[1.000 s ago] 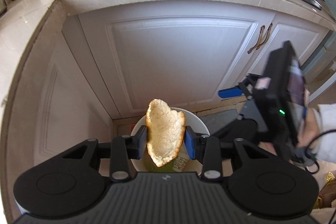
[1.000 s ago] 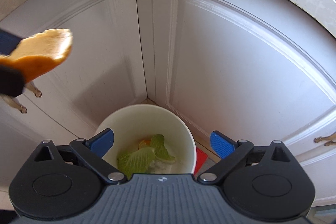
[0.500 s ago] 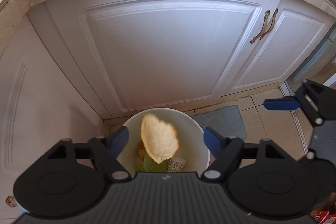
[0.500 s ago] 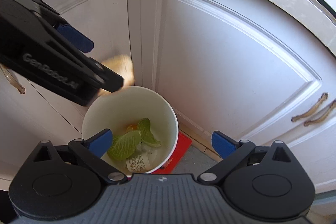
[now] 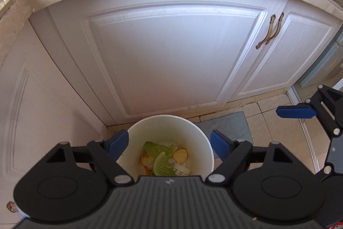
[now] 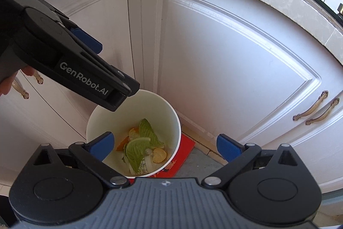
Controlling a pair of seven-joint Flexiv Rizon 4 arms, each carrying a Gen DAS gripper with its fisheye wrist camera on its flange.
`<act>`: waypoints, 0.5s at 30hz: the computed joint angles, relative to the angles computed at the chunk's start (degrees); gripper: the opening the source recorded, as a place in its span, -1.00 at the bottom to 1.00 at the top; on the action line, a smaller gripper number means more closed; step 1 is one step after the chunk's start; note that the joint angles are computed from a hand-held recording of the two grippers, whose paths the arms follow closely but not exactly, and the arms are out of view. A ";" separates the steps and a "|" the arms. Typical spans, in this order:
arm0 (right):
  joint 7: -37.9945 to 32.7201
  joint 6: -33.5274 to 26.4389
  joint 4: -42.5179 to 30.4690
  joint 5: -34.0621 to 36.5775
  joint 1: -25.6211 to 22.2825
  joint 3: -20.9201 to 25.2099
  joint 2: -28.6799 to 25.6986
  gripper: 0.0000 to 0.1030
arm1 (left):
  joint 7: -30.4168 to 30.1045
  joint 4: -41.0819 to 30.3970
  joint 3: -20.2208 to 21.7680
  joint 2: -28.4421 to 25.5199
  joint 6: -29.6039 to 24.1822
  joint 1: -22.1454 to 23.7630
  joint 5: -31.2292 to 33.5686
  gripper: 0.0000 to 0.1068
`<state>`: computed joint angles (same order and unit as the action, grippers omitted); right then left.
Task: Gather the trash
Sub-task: 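Move both tools back over the counter toward the white-stemmed cabbage piece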
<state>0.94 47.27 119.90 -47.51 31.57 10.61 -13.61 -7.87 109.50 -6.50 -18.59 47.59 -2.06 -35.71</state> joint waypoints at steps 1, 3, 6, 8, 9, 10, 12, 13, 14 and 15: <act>-0.05 0.12 -0.03 -0.18 0.06 0.01 -0.11 1.00 | 0.15 0.08 0.05 0.34 -0.07 0.11 -0.12 0.57; -0.91 0.04 -0.54 0.28 0.01 0.10 -0.06 1.00 | 0.38 -0.07 0.20 1.14 -1.20 0.51 -0.60 0.57; -1.70 -0.25 -1.15 0.72 -0.03 0.19 0.44 1.00 | 0.34 -0.58 0.79 2.22 -2.86 0.79 -0.50 0.57; -2.64 -1.69 -2.15 1.29 0.32 0.46 0.58 1.00 | 0.21 -0.94 1.28 3.22 -3.84 1.02 -0.63 0.57; -3.27 -2.30 -2.54 1.57 0.43 0.57 0.65 1.00 | 0.31 -1.06 1.49 3.72 -4.40 1.24 -1.05 0.57; -4.12 -2.96 -2.94 1.95 0.45 0.68 0.85 1.00 | 0.53 -1.26 1.68 4.22 -5.43 1.57 -1.63 0.57; -4.86 -3.82 -3.62 2.15 0.62 0.82 1.16 1.00 | 0.68 -2.15 2.34 5.14 -7.65 2.19 -1.95 0.57; -4.93 -4.08 -3.86 2.19 0.75 0.97 1.52 1.00 | 1.02 -2.33 2.65 5.64 -8.20 2.43 -2.35 0.57; -4.96 -4.43 -4.24 2.18 0.91 1.08 1.69 1.00 | 1.37 -2.53 3.00 6.27 -8.93 2.75 -2.76 0.57; -5.14 -4.93 -4.72 2.13 1.05 1.16 1.89 1.00 | 1.52 -2.90 3.37 6.73 -9.66 3.02 -2.94 0.57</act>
<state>-4.20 42.33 115.17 -45.38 32.61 11.77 -11.73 -6.35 106.59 -3.12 -11.86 37.93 0.96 -38.65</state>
